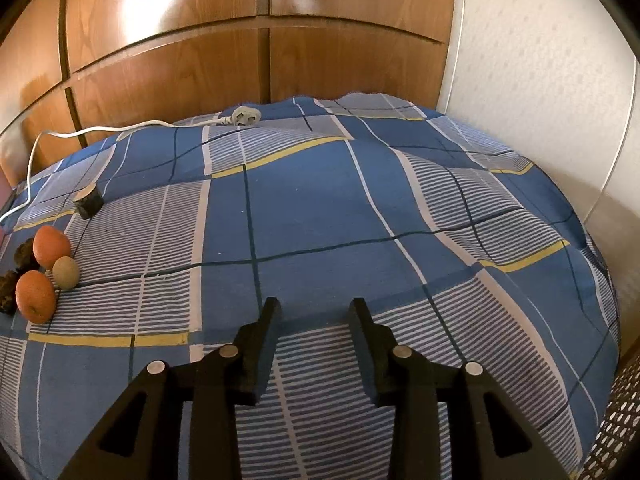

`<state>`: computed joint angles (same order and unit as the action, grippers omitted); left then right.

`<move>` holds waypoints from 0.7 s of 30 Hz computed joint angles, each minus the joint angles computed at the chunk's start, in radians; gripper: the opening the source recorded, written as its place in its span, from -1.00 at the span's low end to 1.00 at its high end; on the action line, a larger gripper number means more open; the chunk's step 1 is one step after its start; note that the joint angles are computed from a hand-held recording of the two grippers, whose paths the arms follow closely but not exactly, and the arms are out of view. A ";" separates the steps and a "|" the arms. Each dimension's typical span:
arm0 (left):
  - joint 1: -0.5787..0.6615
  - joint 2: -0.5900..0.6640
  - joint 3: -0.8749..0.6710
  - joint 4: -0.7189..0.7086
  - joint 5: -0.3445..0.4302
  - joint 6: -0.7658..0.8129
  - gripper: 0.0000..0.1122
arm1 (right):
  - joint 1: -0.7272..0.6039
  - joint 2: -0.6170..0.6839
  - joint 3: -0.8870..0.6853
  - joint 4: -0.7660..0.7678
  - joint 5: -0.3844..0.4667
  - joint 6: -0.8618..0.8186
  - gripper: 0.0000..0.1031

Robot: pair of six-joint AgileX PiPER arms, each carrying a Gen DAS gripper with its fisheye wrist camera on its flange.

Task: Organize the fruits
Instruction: 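Reach the left gripper to an orange on the bed and close on it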

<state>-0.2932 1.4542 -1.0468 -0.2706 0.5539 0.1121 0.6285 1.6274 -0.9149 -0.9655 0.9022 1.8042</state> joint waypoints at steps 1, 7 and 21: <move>-0.012 0.015 -0.012 -0.009 0.003 0.005 0.18 | 0.002 -0.001 0.001 -0.002 0.001 0.003 -0.30; -0.049 0.115 -0.115 -0.077 0.064 0.045 -0.06 | 0.002 0.000 0.002 -0.006 0.000 0.009 -0.30; -0.179 0.355 -0.387 0.042 0.140 -0.069 0.18 | 0.003 0.002 0.002 -0.013 -0.001 0.015 -0.29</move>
<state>-0.4720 1.8088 -1.4343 -0.2286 0.6939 0.0436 0.6313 1.6293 -0.9129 -0.9785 0.9011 1.8197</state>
